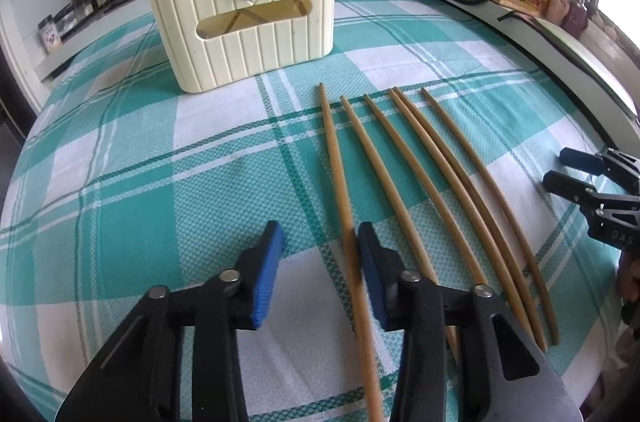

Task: Organize utensils
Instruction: 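Grasp a wooden chopstick with the left gripper while the right gripper grasps another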

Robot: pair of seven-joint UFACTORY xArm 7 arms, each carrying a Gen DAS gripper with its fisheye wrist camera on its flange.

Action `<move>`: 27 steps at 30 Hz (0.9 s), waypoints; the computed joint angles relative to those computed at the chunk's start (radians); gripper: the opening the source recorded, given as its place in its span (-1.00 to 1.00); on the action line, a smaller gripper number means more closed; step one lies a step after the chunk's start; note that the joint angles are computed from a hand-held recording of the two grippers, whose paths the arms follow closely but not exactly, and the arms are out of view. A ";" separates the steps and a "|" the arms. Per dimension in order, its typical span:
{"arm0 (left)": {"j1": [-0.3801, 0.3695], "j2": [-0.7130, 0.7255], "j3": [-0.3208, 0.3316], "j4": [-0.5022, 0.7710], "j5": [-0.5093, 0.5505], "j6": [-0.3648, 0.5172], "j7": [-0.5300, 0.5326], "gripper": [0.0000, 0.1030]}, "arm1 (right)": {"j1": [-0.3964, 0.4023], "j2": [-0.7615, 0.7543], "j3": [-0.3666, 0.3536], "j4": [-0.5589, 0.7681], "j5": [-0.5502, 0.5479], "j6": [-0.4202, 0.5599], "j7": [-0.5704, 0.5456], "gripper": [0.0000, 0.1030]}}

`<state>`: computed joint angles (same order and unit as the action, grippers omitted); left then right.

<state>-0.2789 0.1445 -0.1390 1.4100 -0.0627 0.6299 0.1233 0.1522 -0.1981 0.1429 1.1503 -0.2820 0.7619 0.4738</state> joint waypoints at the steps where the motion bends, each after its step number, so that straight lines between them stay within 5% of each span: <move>1: 0.002 -0.004 -0.001 -0.005 -0.011 -0.004 -0.002 -0.74 | 0.000 0.000 0.000 0.000 0.000 0.000 0.000 0.08; 7: 0.009 -0.077 0.032 -0.094 0.089 -0.028 -0.172 -0.90 | 0.003 0.002 0.012 0.016 -0.009 0.030 0.047 0.08; 11: 0.043 -0.150 0.041 -0.176 0.080 -0.034 -0.212 -0.90 | 0.070 0.002 -0.030 0.020 0.271 -0.034 -0.069 -0.01; 14: 0.056 -0.178 0.038 -0.204 0.068 -0.033 -0.201 -0.89 | 0.095 0.053 -0.012 0.081 0.317 -0.005 -0.121 -0.29; 18: 0.059 -0.187 0.029 -0.220 0.090 -0.045 -0.207 -0.89 | 0.108 0.103 0.013 0.132 0.262 0.029 -0.108 -0.41; 21: 0.060 -0.190 0.026 -0.230 0.111 -0.057 -0.212 -0.88 | 0.115 0.127 0.030 0.175 0.121 0.099 -0.043 -0.82; 27: 0.065 -0.201 0.031 -0.238 0.083 -0.056 -0.199 -0.83 | 0.112 0.091 0.033 0.158 -0.057 0.192 0.064 -0.88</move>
<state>-0.2140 -0.0568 -0.1078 1.1716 0.0206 0.5738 -0.0755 0.2638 -0.1068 0.1762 1.3087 -0.3387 0.9537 0.5374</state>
